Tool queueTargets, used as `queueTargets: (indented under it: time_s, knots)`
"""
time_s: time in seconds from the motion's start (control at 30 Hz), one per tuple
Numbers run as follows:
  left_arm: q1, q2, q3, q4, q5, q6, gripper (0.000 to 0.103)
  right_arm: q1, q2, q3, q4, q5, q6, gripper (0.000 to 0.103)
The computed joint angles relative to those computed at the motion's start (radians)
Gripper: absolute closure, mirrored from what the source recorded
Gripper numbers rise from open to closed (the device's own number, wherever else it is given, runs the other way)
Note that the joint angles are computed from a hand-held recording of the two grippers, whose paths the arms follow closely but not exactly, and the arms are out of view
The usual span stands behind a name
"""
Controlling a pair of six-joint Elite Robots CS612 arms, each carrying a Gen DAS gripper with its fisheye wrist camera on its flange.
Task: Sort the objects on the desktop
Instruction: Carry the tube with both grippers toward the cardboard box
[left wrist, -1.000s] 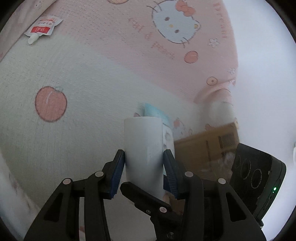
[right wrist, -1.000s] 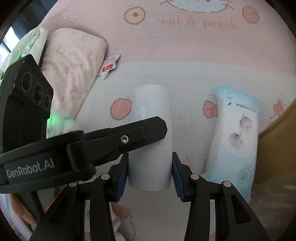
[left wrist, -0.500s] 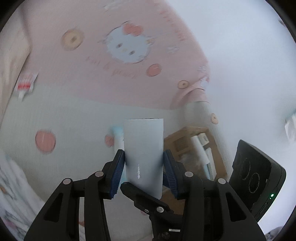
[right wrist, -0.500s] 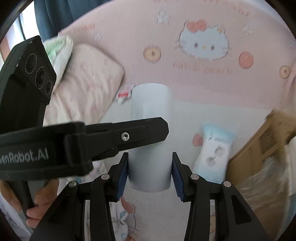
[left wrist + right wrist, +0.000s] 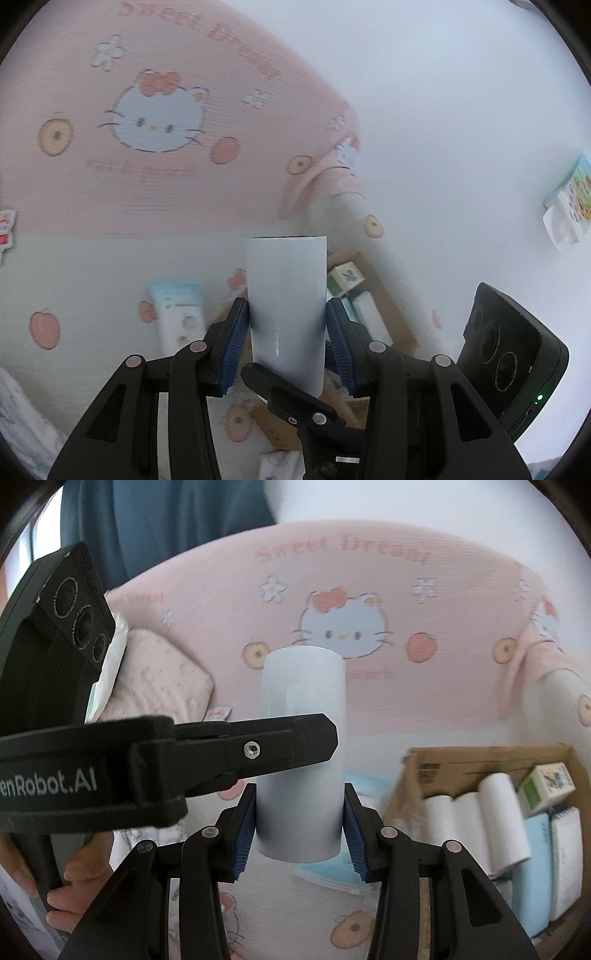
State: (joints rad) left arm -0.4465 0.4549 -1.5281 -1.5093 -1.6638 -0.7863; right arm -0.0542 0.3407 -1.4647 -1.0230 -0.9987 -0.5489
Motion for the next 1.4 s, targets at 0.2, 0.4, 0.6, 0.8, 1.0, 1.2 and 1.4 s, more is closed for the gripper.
queueTargets:
  time_s: [0.2, 0.4, 0.6, 0.8, 1.0, 1.2, 1.4]
  knots:
    - [-0.005, -0.038, 0.081, -0.046, -0.049, -0.018, 0.056, -0.020, -0.012, 0.011, -0.053, -0.028, 0.036, 0.062]
    - [-0.009, -0.067, 0.139, -0.088, -0.083, -0.013, 0.056, -0.038, -0.032, 0.038, -0.090, -0.038, 0.083, 0.062]
    - [-0.010, -0.082, 0.182, -0.111, -0.136, -0.032, 0.056, -0.049, -0.050, 0.056, -0.082, -0.065, 0.086, 0.062]
    - [-0.034, -0.107, 0.217, -0.018, -0.080, 0.015, 0.056, -0.060, -0.066, 0.078, -0.013, -0.078, 0.035, 0.060]
    - [-0.032, -0.113, 0.263, -0.037, -0.123, -0.030, 0.056, -0.075, -0.063, 0.081, -0.008, -0.082, 0.023, 0.058]
    - [-0.025, -0.121, 0.301, -0.020, -0.156, -0.076, 0.056, -0.104, -0.083, 0.142, 0.046, 0.013, 0.091, 0.057]
    - [-0.026, -0.143, 0.351, 0.053, -0.164, -0.042, 0.056, -0.112, -0.094, 0.190, 0.099, 0.019, 0.112, 0.057]
